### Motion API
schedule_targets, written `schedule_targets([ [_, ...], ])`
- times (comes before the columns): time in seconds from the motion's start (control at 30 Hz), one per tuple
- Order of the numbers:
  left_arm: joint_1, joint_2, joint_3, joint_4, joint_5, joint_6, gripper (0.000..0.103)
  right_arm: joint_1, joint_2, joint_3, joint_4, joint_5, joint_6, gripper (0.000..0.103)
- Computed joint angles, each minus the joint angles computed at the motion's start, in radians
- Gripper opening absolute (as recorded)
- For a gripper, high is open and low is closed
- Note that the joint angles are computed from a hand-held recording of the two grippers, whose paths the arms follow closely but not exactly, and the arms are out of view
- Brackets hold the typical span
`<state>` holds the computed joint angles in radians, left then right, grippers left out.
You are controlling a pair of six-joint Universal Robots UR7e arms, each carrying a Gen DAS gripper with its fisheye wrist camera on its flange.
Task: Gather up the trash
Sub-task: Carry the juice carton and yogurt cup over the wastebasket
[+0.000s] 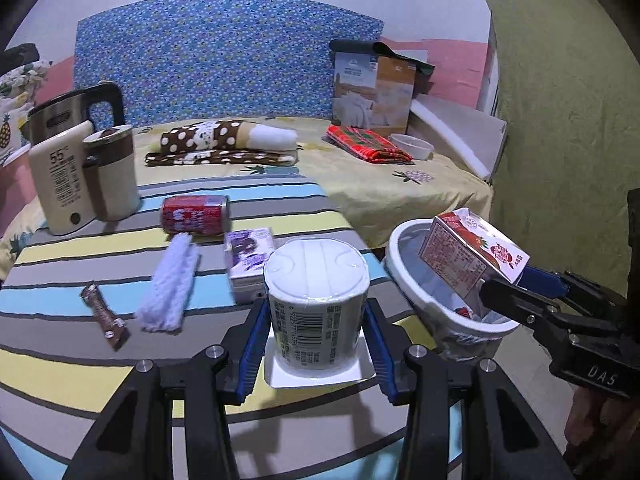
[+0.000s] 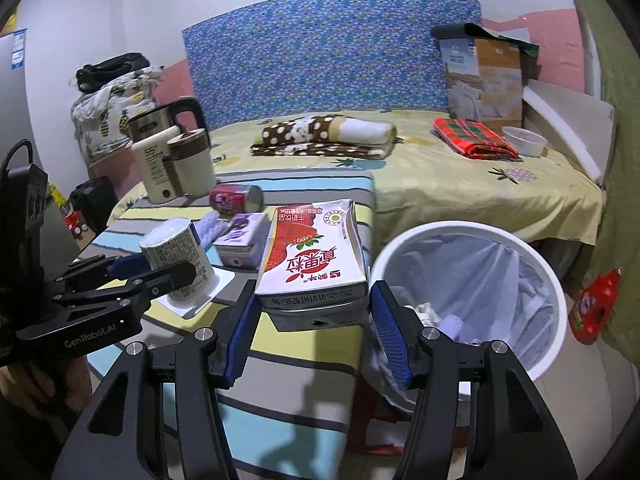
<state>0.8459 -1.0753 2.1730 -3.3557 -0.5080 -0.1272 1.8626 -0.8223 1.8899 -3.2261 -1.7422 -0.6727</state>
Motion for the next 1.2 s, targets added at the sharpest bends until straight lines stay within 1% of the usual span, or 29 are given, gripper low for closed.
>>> schedule_targets([
  [0.2,0.012,0.059,-0.062,-0.02,-0.035,0.043,0.048,-0.022,-0.007,-0.006,-0.014,-0.022,0.01,0.057],
  [0.7,0.068,0.207,-0.25,0.0,-0.201,0.124,0.048,-0.069,-0.014,-0.04,-0.027,-0.109,0.069,0.057],
  [0.87,0.08,0.247,-0.306,0.012,-0.234,0.147,0.048,-0.072,-0.001,-0.063,-0.029,-0.144,0.078,0.057],
  [0.97,0.092,0.264,-0.337,0.039,-0.262,0.138,0.048,-0.076,0.003,-0.075,-0.02,-0.162,0.087,0.057],
  [1.2,0.113,0.308,-0.4,0.086,-0.288,0.146,0.048,-0.086,0.005,-0.088,-0.004,-0.188,0.102,0.057],
])
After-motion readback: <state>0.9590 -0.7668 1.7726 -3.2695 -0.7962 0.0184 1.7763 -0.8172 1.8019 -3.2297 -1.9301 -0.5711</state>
